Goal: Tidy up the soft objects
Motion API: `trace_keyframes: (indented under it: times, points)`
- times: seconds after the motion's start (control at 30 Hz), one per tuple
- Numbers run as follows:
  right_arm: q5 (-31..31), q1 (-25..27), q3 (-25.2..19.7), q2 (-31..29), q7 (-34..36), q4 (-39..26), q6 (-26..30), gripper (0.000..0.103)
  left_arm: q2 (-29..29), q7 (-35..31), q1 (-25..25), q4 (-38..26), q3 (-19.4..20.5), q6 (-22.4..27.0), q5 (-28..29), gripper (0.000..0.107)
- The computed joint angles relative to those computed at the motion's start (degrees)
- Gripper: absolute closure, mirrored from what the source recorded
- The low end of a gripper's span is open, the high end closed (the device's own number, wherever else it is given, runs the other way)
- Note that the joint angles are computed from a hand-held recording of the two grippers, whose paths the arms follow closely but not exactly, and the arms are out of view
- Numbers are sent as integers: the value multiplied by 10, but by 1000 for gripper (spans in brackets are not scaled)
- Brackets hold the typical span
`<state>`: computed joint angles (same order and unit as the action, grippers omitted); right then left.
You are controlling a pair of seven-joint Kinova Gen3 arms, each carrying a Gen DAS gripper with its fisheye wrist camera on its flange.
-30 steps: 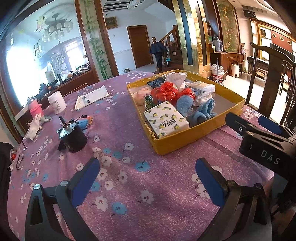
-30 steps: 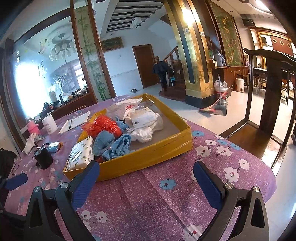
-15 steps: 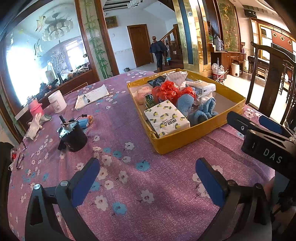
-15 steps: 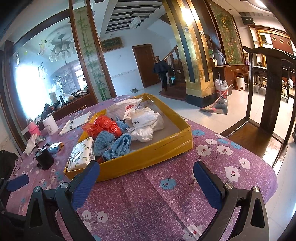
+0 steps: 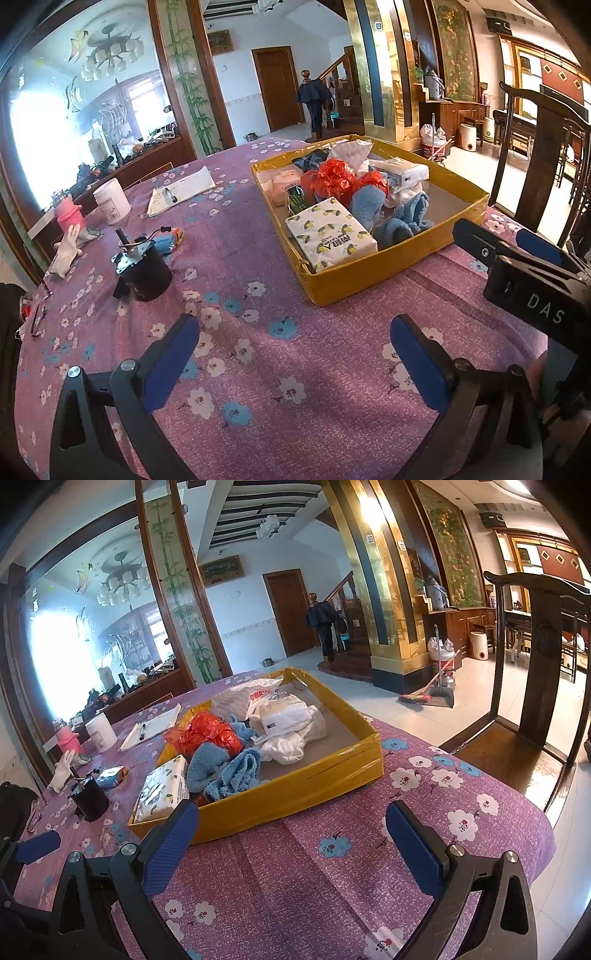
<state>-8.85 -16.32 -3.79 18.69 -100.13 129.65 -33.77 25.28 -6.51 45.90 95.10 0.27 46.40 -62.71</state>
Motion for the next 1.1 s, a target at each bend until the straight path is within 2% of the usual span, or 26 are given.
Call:
trace_keyframes:
  times: [0.67,0.83,0.93,1.1]
  points:
    - [-14,-6,3,-4,7,-1,7,1,-1,-3,1,-1,1,6,-1,5]
    - [-17,-7,3,-4,8,-1,7,1,2,-14,2,-8,3,18,5,5]
    - [-21,-10,5,-4,10,0,7,1,9,-7,13,-17,-2,42,-3,5]
    - [-30,-14,7,-3,15,-3,11,1,-2,-2,0,-7,4,27,0,5]
